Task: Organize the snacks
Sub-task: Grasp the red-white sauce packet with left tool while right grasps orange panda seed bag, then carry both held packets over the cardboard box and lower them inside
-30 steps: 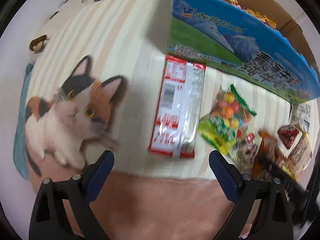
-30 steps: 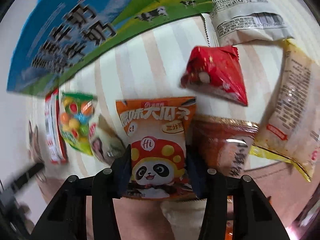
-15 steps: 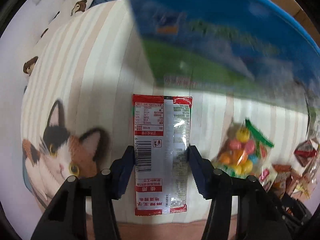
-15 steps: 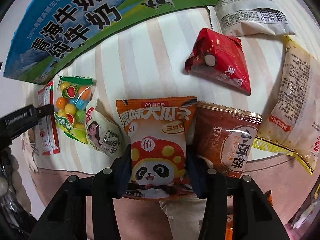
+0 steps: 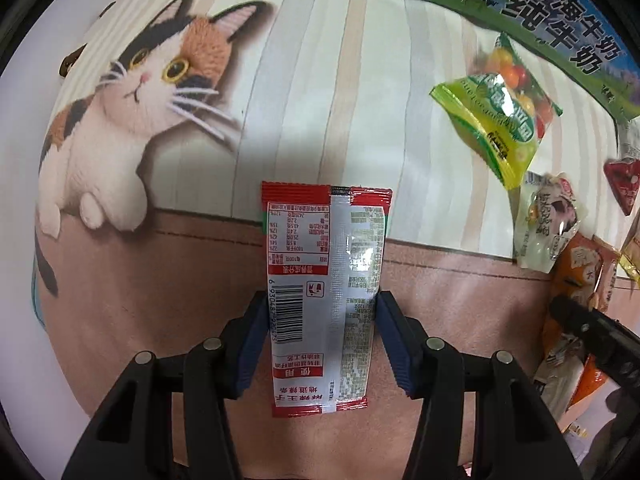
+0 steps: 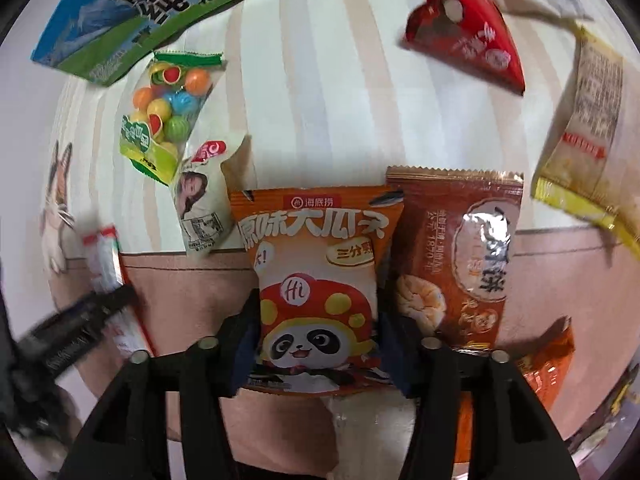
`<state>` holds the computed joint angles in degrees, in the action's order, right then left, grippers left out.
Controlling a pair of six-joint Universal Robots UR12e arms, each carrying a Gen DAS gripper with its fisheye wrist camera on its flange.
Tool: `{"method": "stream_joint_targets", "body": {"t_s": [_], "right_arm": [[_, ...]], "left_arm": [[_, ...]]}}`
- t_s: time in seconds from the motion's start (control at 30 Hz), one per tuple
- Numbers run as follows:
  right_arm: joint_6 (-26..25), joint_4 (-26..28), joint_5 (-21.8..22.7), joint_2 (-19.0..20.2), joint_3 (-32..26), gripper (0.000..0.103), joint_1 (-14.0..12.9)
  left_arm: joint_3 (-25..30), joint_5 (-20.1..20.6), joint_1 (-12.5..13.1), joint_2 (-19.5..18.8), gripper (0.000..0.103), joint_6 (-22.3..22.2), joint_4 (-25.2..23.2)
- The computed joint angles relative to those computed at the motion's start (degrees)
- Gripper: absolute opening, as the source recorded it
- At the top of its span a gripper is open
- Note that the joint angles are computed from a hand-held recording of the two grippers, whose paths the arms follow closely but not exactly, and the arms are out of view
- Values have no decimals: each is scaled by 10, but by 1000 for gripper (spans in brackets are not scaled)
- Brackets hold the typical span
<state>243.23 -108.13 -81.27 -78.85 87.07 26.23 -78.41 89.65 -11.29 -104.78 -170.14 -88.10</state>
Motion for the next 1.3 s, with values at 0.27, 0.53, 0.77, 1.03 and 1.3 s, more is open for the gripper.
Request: {"method": "stream_joint_targets", "body": {"t_s": [0.27,0.53,0.77,1.03,1.3], "right_arm": [[45,-47,4,-3,17,70,-10],[31,-38,-33,-16,24,48,-5],[38,-59,-55,-41,26,47,3],[14,-109,-78,-69,-2,47,-12],[-60,-84,-138,-49,-87,47,-56]], "left_arm": [[-13,-8,7,2,53,-12,7],[-23,-15,2,23,47,-6,11],[-2,-59,1,36,47,7,-4],[102,-167,-5,17,47,17,-28],[285,-189,-27,-81,47,26,-23]]}}
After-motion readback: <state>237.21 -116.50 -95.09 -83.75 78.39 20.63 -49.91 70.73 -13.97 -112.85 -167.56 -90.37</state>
